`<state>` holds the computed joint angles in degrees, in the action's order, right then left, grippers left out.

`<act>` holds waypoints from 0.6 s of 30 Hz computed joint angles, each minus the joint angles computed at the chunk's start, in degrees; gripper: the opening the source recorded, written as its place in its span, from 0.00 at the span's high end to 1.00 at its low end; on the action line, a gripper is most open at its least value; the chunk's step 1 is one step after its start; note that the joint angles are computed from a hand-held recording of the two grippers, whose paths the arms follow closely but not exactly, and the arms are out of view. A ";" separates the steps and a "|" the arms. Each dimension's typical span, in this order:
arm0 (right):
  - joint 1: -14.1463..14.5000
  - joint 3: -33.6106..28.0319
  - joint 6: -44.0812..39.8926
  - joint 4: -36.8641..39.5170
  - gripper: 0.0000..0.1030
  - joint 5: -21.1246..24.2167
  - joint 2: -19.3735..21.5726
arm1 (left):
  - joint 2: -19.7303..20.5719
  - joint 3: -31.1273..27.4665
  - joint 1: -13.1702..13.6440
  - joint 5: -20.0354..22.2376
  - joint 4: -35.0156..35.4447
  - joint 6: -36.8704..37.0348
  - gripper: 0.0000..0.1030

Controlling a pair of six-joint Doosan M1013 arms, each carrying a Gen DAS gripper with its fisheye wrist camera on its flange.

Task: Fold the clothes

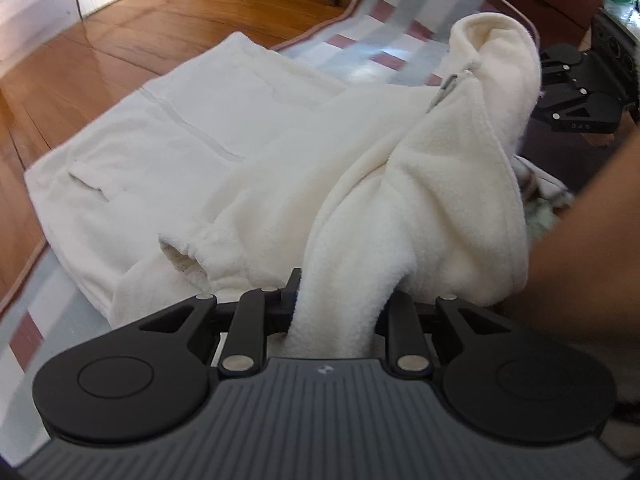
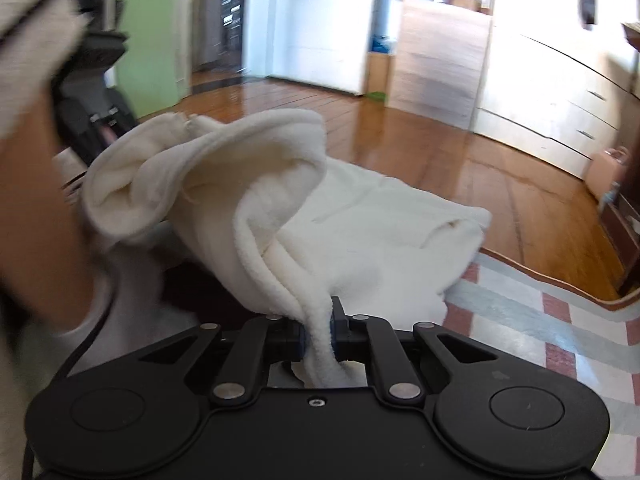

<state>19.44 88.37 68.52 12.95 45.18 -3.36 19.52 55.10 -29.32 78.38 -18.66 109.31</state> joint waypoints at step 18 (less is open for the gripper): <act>0.61 -15.80 11.84 -12.56 0.89 5.07 13.26 | 7.82 -10.03 1.73 -0.85 6.78 0.98 0.80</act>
